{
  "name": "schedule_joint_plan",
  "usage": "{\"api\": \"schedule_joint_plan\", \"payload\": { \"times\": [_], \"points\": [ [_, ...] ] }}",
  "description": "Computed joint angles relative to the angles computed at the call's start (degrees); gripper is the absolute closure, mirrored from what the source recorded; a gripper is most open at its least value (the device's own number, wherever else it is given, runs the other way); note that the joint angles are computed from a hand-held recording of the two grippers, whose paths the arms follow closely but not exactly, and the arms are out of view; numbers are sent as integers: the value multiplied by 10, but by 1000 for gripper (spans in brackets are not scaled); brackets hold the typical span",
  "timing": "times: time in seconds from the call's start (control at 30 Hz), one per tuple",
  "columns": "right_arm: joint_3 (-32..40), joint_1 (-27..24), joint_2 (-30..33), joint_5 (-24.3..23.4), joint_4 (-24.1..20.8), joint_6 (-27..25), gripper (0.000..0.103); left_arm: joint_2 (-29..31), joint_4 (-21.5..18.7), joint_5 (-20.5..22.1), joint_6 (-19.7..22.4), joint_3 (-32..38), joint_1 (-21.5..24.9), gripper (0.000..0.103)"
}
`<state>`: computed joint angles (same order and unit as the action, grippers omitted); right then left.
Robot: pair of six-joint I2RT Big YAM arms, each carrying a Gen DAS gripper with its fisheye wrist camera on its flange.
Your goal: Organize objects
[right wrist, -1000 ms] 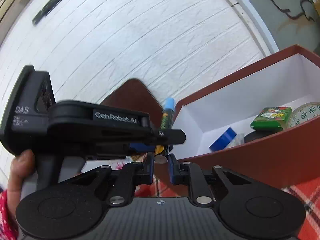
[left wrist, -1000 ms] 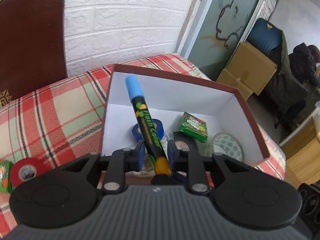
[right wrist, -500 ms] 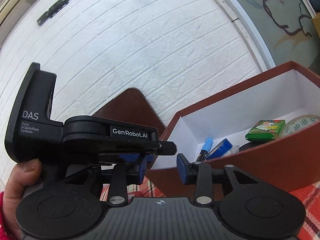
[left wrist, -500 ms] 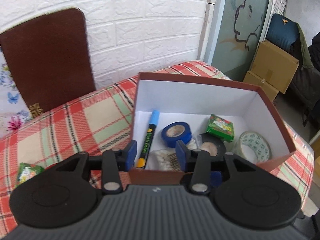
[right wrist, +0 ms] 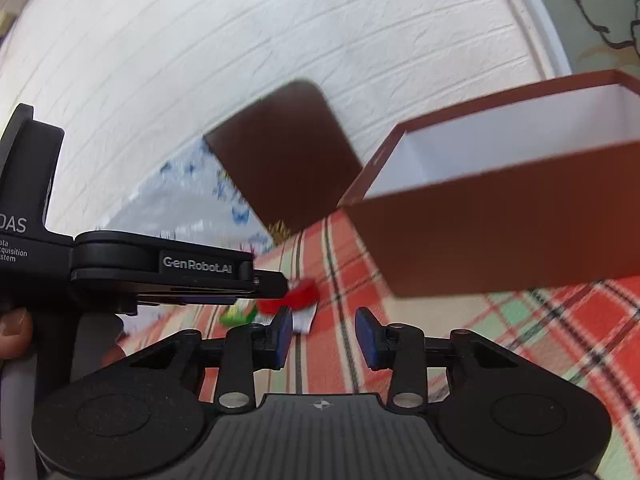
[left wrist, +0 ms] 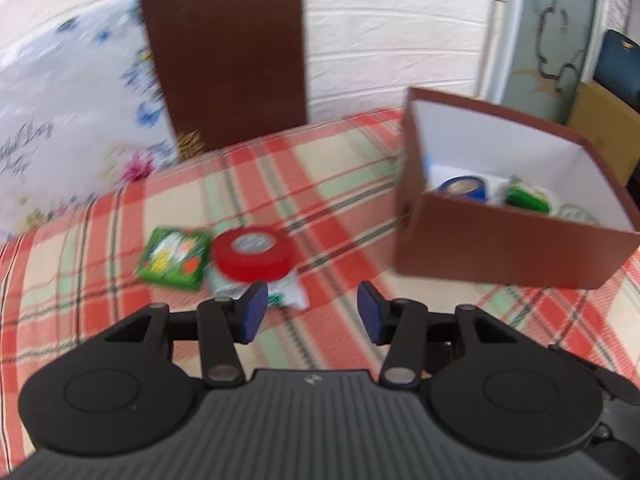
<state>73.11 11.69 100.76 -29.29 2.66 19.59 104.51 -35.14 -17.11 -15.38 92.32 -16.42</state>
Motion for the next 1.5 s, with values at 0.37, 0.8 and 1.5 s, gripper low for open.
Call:
{"api": "schedule_joint_plan", "payload": {
  "times": [0.37,0.8,1.5],
  "points": [
    [22,37,11,25,-75,-82,66,-33,25,-35,-53,-104,62,48],
    [124,84,86,100,-136,-185,38,-66,296,-79,-27,-280,118,11],
    [263,97,170,112,-159,-172,32,-66,323,-70,-24,-291,122,10]
  ]
}}
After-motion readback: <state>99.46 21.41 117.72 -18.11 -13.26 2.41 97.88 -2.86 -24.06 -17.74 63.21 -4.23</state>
